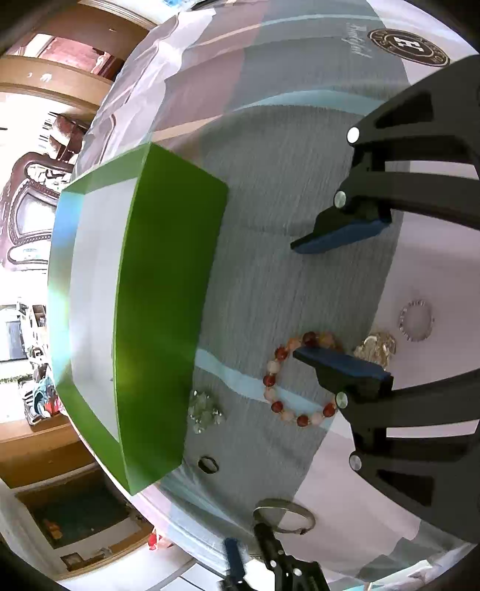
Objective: Organize jewelry
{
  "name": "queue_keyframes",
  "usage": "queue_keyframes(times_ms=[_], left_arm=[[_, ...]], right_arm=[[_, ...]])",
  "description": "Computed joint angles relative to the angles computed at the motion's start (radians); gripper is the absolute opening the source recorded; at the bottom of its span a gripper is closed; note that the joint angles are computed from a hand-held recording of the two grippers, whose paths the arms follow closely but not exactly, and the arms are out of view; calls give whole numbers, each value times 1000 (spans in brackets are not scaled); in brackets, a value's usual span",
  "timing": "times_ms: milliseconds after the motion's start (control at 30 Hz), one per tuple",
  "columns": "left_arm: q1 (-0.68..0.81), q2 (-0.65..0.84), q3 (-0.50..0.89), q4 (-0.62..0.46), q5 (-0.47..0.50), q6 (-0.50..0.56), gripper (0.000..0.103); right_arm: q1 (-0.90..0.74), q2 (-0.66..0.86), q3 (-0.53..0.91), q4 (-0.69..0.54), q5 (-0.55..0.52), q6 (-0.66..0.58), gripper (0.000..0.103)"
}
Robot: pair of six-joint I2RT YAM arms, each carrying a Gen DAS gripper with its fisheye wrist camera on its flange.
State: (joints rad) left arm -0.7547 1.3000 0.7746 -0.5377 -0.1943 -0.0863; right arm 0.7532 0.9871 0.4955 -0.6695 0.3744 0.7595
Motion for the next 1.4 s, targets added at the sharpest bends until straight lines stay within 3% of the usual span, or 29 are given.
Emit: queue_keyframes(times_ms=[100, 400, 633, 767, 933, 1033, 1133, 1400], left_arm=[[-2, 22, -7, 21, 8, -11, 36], [-229, 207, 132, 64, -196, 9, 44], [-263, 336, 286, 72, -85, 60, 53], [-223, 354, 268, 150, 2, 40, 54], [-168, 338, 233, 197, 99, 6, 58], [-176, 335, 206, 232, 88, -15, 64], [-175, 345, 207, 243, 92, -18, 65], [-185, 345, 205, 244, 70, -29, 69]], right_arm=[[-14, -22, -6, -17, -5, 10, 52], [-139, -172, -52, -84, -51, -3, 52], [-115, -208, -64, -105, -44, 16, 52], [-209, -220, -74, -84, -75, -52, 52], [-207, -221, -79, -84, -53, -49, 52], [-147, -180, -73, -80, 3, -24, 55], [-102, -148, -70, -77, 46, -6, 57], [-109, -159, -74, -77, 45, -15, 57]])
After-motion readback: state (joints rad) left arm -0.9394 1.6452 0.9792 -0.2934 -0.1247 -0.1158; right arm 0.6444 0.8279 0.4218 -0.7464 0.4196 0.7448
